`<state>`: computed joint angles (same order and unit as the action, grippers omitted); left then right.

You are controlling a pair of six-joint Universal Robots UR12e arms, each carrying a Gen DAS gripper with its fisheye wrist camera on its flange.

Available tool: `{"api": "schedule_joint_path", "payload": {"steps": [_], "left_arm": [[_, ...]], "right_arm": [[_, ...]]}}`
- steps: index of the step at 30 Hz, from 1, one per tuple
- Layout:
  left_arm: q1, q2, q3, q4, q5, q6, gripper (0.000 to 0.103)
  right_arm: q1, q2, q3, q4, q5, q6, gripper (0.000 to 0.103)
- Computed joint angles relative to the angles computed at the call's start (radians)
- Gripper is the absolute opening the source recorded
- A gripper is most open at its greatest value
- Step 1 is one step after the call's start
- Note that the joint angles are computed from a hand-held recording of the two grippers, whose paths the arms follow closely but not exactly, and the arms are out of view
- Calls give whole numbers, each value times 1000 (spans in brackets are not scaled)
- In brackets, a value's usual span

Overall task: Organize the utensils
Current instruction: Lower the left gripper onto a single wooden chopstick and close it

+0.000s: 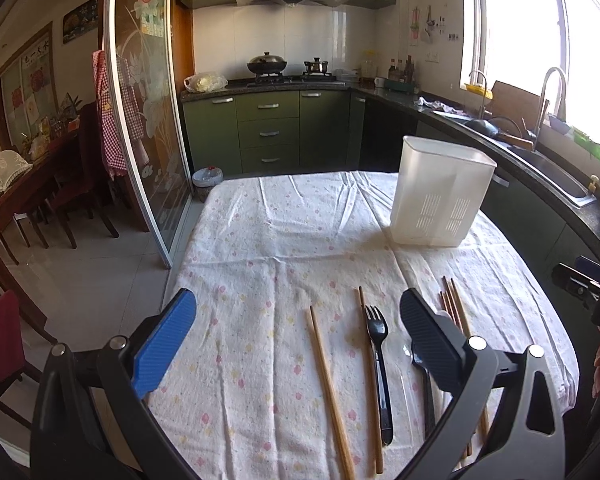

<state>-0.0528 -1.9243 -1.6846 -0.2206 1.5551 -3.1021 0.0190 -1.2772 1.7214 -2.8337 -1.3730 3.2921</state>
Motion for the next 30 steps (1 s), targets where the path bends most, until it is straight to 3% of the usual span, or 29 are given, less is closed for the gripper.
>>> {"api": "schedule_joint_path", "payload": {"steps": [3, 7, 11, 14, 18, 22, 24, 27, 29, 30], "left_arm": [[-6, -21, 49, -186, -34, 22, 97], [-7, -60, 125, -398, -60, 38, 97], [-16, -104, 209, -586, -19, 55, 97], [-15, -132, 280, -770, -34, 73, 95], [-24, -157, 332, -889, -2, 66, 95], [-24, -184, 368, -943, 29, 20, 94], [-24, -193, 381, -970, 39, 10, 85], [-22, -202, 398, -1016, 35, -8, 76], [-21, -204, 404, -1035, 35, -10, 73], [-19, -206, 408, -1043, 29, -10, 71]], "right_arm": [[-23, 27, -66, 266, 128, -9, 99], [-41, 70, -125, 496, 259, -67, 99], [-32, 98, -181, 648, 275, -116, 99], [-30, 122, -242, 769, 288, -130, 99], [-20, 148, -302, 862, 254, -127, 99], [-7, 167, -340, 909, 201, -129, 99], [-1, 169, -350, 926, 165, -134, 96], [19, 198, -391, 973, 103, -139, 88], [28, 213, -408, 991, 63, -130, 72], [30, 217, -412, 993, 50, -125, 69]]}}
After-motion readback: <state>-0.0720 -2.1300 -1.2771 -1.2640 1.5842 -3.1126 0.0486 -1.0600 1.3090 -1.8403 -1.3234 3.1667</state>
